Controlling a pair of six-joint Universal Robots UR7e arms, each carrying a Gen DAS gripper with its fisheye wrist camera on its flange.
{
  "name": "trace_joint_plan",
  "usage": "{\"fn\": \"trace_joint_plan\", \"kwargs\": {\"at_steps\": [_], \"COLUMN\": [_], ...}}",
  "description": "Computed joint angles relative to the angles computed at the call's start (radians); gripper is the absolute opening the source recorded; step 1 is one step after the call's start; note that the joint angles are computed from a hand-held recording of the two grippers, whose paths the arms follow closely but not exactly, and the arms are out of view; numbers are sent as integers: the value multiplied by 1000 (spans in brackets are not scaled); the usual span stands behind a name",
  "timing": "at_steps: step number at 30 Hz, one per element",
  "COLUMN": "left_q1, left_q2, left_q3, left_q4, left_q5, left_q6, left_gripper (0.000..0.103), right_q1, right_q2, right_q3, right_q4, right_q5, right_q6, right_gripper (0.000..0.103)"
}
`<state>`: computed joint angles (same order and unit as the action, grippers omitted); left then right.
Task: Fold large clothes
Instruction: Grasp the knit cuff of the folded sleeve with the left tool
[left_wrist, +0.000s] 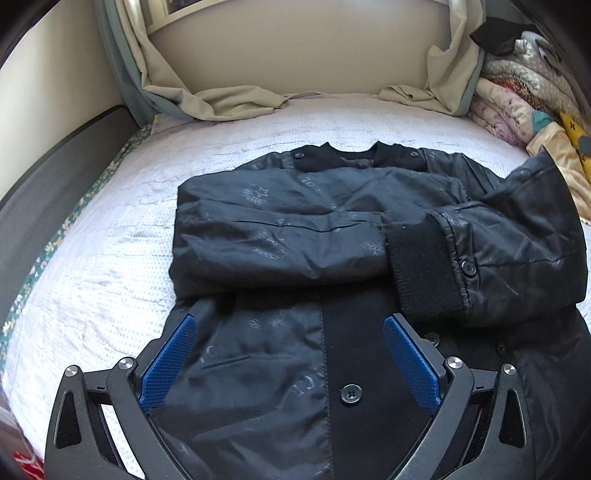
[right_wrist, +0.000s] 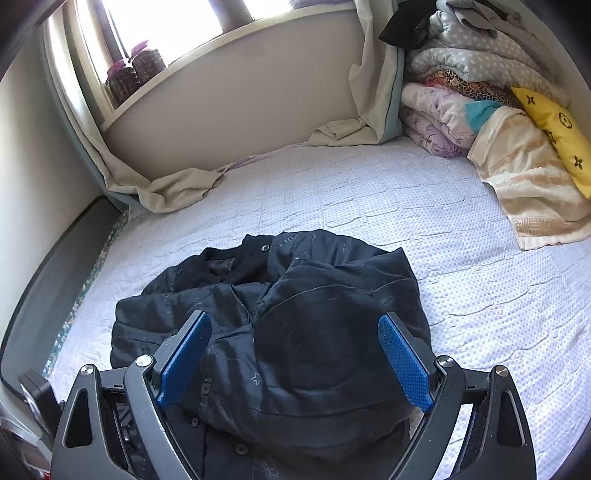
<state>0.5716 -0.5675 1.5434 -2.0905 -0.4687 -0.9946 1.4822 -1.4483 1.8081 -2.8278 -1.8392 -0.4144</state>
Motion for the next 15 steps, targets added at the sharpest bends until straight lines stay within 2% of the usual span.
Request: {"fn": "trace_joint_plan", "kwargs": {"at_steps": [3, 5, 8, 10, 12, 15], "left_q1": [8, 13, 19, 33, 58, 99], "left_q2": [9, 10, 18, 34, 53, 82], "left_q3": [-8, -3, 1, -26, -67, -131], "left_q4": [-55, -137, -310, -386, -409, -393], "left_q5": [-40, -79, -143, -221, -309, -417], "left_q6": [42, 89, 224, 319, 371, 369], "left_gripper": [102, 102, 102, 102, 102, 102], "right_q1": [-9, -18, -31, -40, -48, -54], "right_q2": [-12, -18, -23, -24, -24, -23], "right_q3": [-5, -14, -29, -40, -50, -60], "right_q4": [11, 23, 31, 37, 47, 67], "right_q5": [21, 37, 61, 80, 96, 111], "right_q6": [13, 32, 68, 95, 116, 133], "right_gripper": [91, 91, 91, 91, 91, 91]}}
